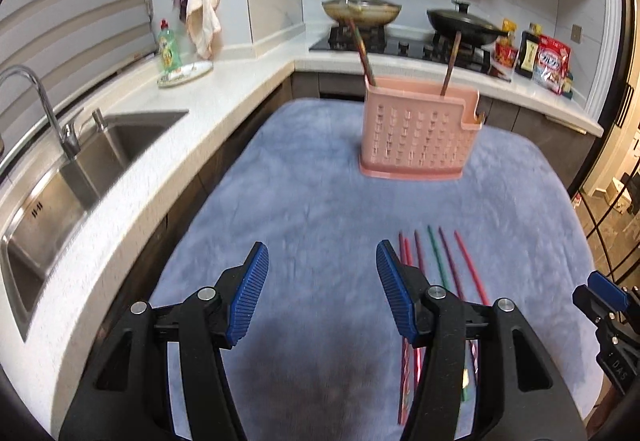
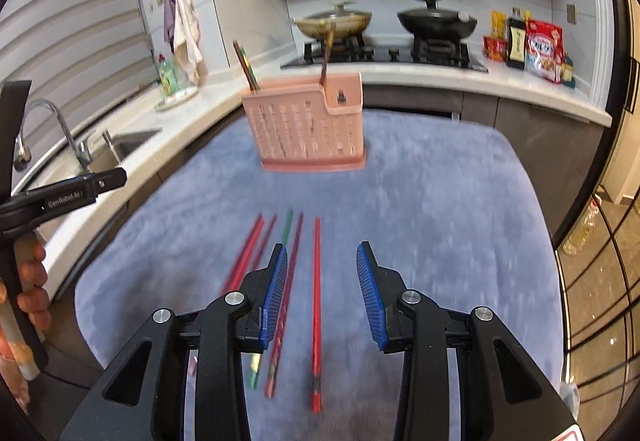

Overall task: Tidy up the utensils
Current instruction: 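Withdraw both tools and grasp a red chopstick with the right tool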

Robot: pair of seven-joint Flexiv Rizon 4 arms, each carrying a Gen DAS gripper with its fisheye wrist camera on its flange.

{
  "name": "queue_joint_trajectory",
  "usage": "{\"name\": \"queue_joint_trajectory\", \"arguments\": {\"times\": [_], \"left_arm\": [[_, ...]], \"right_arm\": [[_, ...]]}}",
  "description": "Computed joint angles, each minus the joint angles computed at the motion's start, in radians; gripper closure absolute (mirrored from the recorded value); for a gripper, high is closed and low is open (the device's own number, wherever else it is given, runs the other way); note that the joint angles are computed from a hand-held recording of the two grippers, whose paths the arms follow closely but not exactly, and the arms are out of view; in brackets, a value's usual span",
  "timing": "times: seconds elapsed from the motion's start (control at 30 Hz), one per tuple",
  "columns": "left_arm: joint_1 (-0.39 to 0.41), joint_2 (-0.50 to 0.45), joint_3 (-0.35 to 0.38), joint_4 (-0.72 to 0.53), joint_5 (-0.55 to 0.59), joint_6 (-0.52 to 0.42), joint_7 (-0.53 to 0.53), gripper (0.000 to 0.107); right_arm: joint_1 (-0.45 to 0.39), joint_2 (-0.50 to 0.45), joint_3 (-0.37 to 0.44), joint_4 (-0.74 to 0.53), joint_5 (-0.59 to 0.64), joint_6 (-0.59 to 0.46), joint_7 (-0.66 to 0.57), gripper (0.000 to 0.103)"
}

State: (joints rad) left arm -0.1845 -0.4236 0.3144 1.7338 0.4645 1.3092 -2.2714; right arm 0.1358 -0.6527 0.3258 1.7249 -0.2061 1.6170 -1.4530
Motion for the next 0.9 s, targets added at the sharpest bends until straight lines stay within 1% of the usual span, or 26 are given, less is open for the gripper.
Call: {"name": "queue_joint_trajectory", "arguments": {"times": [0.1, 0.13, 0.2, 0.47, 0.63, 0.7, 0.77, 0.8, 0.9], "left_arm": [[0.006, 0.002, -0.01, 0.044, -0.009, -0.002, 0.004, 0.053], [0.007, 0.003, -0.012, 0.06, -0.012, -0.003, 0.004, 0.053], [0.01, 0.005, -0.016, 0.084, -0.018, 0.0, 0.006, 0.053], [0.002, 0.006, -0.026, 0.149, -0.029, 0.005, 0.015, 0.053], [-0.008, 0.001, -0.029, 0.166, -0.036, 0.011, 0.025, 0.053], [-0.005, -0.001, -0.037, 0.174, -0.048, 0.015, 0.04, 0.053], [-0.002, -0.004, -0.045, 0.182, -0.062, 0.02, 0.056, 0.053], [-0.003, -0.006, -0.045, 0.183, -0.068, 0.02, 0.062, 0.053], [-0.001, -0.011, -0.054, 0.191, -0.091, 0.024, 0.085, 0.053]], "right_arm": [[-0.004, 0.0, -0.001, 0.044, 0.011, -0.004, 0.003, 0.067], [0.016, 0.005, -0.027, 0.065, 0.013, 0.004, 0.012, 0.067], [0.033, 0.007, -0.05, 0.088, 0.011, 0.01, 0.022, 0.067], [0.021, -0.01, -0.034, 0.136, 0.003, 0.009, 0.032, 0.068], [0.053, -0.014, -0.067, 0.153, -0.016, 0.026, 0.033, 0.07], [0.05, -0.02, -0.063, 0.152, -0.022, 0.022, 0.034, 0.072], [0.056, -0.024, -0.068, 0.15, -0.025, 0.018, 0.038, 0.078], [0.056, -0.028, -0.069, 0.146, -0.027, 0.014, 0.039, 0.079], [0.056, -0.037, -0.067, 0.139, -0.03, 0.004, 0.042, 0.087]]}}
